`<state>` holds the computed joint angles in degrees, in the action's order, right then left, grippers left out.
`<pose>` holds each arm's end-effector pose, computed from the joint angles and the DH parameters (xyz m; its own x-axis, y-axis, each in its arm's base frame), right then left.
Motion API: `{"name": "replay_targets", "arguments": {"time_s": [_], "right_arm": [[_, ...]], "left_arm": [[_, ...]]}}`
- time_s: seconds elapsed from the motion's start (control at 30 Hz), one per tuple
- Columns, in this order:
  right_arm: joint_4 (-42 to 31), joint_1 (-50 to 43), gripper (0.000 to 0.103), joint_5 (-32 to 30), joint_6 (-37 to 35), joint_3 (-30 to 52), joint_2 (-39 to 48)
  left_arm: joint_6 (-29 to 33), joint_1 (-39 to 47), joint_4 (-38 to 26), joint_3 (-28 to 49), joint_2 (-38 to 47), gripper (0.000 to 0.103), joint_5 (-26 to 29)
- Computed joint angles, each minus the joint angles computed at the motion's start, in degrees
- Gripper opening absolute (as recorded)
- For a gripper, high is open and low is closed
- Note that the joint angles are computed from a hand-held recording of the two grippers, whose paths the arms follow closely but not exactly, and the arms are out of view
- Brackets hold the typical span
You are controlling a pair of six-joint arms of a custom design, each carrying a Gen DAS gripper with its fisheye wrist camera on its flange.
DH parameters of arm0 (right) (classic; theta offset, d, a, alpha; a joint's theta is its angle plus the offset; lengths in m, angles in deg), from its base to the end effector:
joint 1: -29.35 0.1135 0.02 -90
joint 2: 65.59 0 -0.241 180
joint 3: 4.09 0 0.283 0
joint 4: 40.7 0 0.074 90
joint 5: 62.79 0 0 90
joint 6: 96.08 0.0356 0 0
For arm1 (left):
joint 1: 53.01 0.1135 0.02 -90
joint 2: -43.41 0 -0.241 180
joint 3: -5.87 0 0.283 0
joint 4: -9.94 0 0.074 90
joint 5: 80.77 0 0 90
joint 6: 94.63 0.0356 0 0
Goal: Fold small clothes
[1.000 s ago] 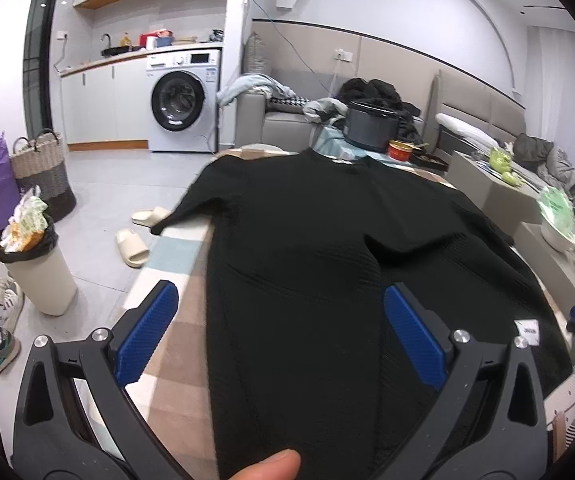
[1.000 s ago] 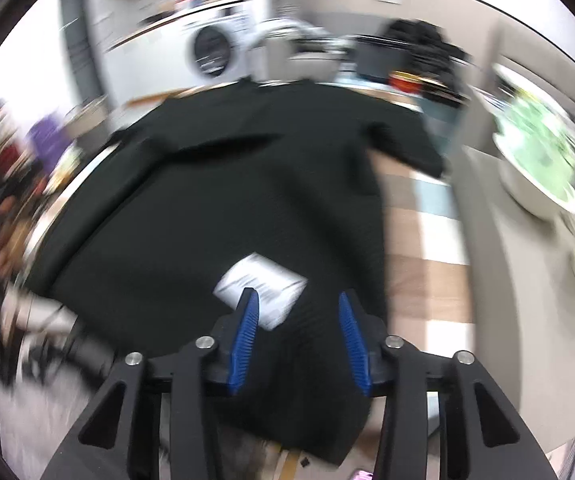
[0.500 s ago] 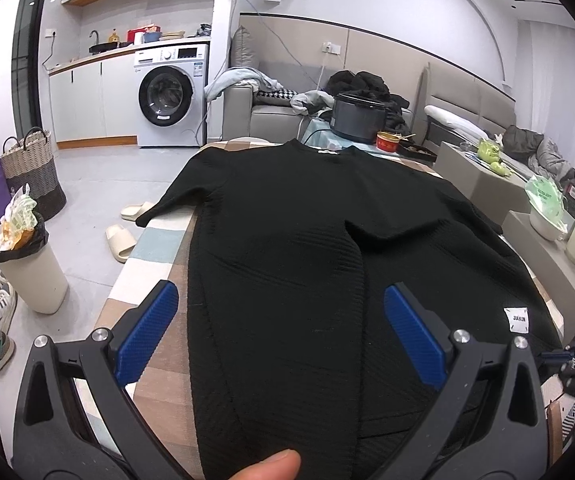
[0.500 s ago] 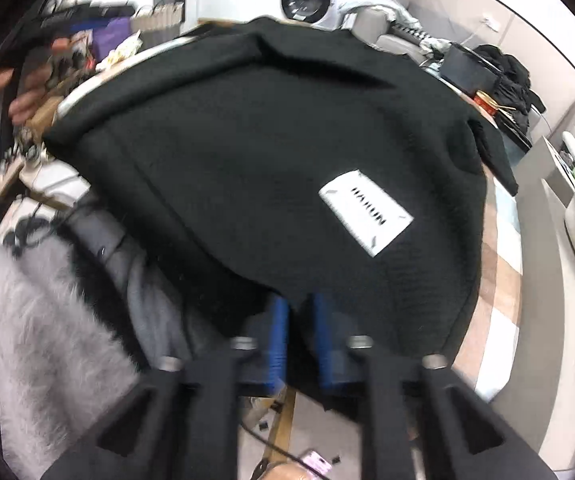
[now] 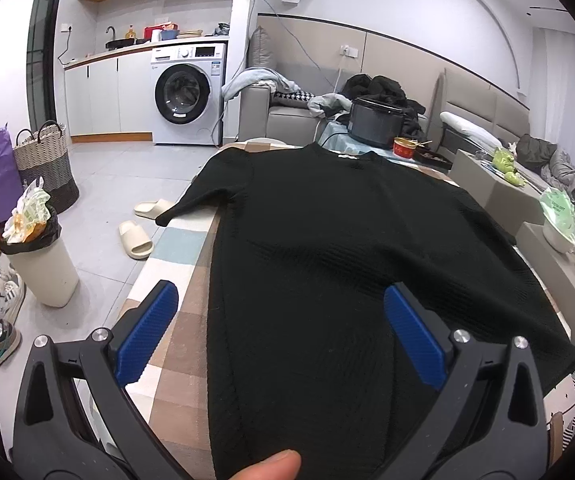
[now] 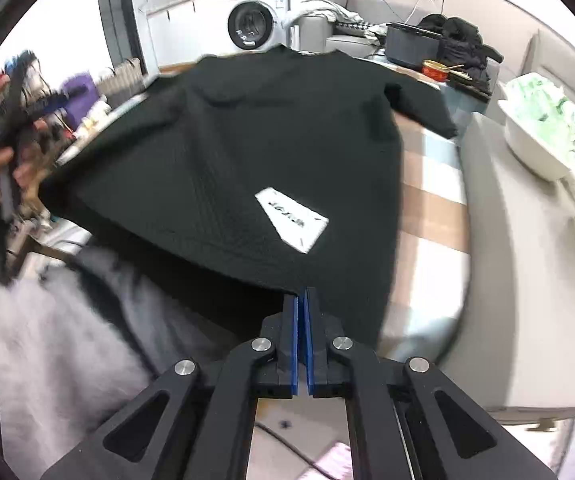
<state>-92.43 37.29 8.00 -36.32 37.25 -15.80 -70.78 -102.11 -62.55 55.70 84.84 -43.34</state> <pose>0.1943 0.0389 0.1626 -0.5950 -0.5632 -0.5734 -0.6854 0.7281 -0.0038 0.1268 -0.1032 0.2283 -0.4505 -0.3289 -0.8300 -0.4447 0.8888 -0.1108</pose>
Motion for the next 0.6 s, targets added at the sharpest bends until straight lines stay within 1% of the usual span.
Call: {"name": "replay_targets", "arguments": {"time_s": [0.07,0.13,0.17,0.2,0.23,0.27,0.3,0.33,0.37,0.4,0.47,0.53,0.6], "right_arm": [[0.46,-3.41,0.002,-0.25,-0.63,1.07,2.53],[1.25,-3.78,0.003,1.21,0.47,1.53,3.48],[0.54,-3.56,0.007,1.11,0.99,2.12,3.89],[-0.4,-3.65,0.011,-0.25,1.41,2.63,3.68],[-1.08,-3.52,0.015,-2.76,1.65,3.03,2.88],[-1.74,-4.41,0.016,-5.31,1.1,3.2,1.75],[-0.95,-3.4,0.017,-6.39,3.03,3.54,0.88],[1.64,-1.63,0.019,-6.48,7.04,3.81,0.54],[4.52,0.22,0.022,-5.76,11.03,4.12,1.23],[7.49,2.51,0.023,-4.46,15.09,4.83,2.79],[13.49,9.02,0.023,0.45,21.66,7.25,8.6],[17.56,14.43,0.023,4.85,25.54,10.16,14.64],[21.34,17.42,0.023,5.56,30.2,13.33,20.51]], "left_arm": [[0.46,0.47,0.36,-0.31,-0.11,0.102,-0.04],[1.55,1.4,1.18,-0.86,-0.57,0.102,0.43],[1.39,1.41,1.11,-0.91,-0.62,0.102,0.55],[2.08,2.01,1.88,-1.16,-0.89,0.102,1.07],[2.83,2.56,2.76,-1.38,-0.97,0.102,1.56],[4.35,3.6,4.35,-1.62,-1.13,0.102,2.77],[6.38,4.88,6.6,-1.89,-0.93,0.102,4.02],[8.21,5.88,8.68,-2.1,-0.75,0.102,5.31],[10.32,7.35,11.24,-1.96,0.28,0.102,6.91],[11.3,7.94,12.89,-1.73,1.45,0.102,7.61],[15.54,10.24,17.86,-1.16,3.95,0.102,10.8],[18.92,12.19,21.27,-0.34,6.37,0.102,13.58],[20.44,13.51,22.83,0.85,8.6,0.102,14.66]]}}
